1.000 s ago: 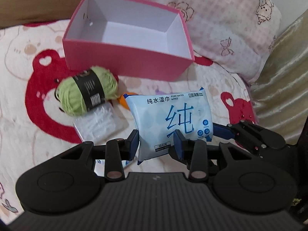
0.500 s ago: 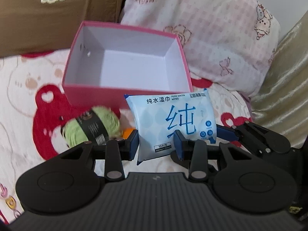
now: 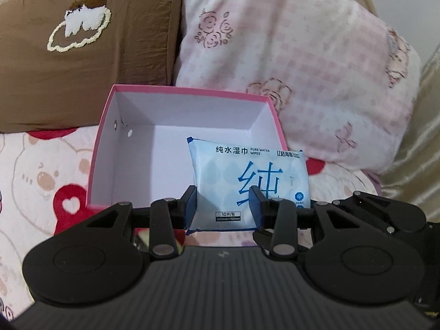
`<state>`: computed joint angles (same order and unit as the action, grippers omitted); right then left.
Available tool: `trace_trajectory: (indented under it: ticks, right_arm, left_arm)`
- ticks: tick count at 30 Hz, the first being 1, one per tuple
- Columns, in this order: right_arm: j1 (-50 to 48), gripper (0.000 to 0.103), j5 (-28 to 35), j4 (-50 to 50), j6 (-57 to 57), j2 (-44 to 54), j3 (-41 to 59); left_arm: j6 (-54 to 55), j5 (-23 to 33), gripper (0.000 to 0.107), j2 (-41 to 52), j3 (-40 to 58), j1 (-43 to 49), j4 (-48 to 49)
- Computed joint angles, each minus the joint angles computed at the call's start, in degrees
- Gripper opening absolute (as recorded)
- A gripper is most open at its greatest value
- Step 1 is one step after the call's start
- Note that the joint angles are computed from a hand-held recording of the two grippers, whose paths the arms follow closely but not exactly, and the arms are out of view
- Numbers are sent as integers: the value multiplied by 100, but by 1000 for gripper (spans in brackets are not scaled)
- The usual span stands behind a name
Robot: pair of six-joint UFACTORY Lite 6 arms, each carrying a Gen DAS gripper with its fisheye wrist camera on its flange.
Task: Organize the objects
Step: 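Lift the wet-wipes pack with the left tool and carry it into the pink box, then lower the pack into the pink box and open the left tool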
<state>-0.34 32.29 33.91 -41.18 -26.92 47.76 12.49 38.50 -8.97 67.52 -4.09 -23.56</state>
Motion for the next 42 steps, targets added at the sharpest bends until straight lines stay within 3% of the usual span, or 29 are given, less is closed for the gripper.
trace_trajectory:
  ticks: [4,8,12,22,27,33,42]
  right_arm:
    - [-11,53,-321,-6,-212,993,624]
    - [-172,52,-270,-179,-113,2294,1716]
    - [-202,52,-252,-714,338,3254,2598]
    - [-338,52,-699,41,-68,4259,2928]
    - [-26,52,-487,-1469,1513,4858,3710]
    - [280,51,-351,-2685,2334,5527,4458]
    - [583,47,-390,-3717,2807,5755,4530]
  left_arm:
    - [78,-460,40,967,687,-136,-3]
    - [-218,-942,39,1908,1286,-302,83]
    - [-186,-880,38,2730,2063,-257,-139]
    - [227,-733,38,4405,3378,-62,-746]
    - [56,-627,39,4961,3939,-8,-668]
    - [-99,238,39,6138,5298,326,-1208]
    - [-810,254,40,6304,5447,186,-679]
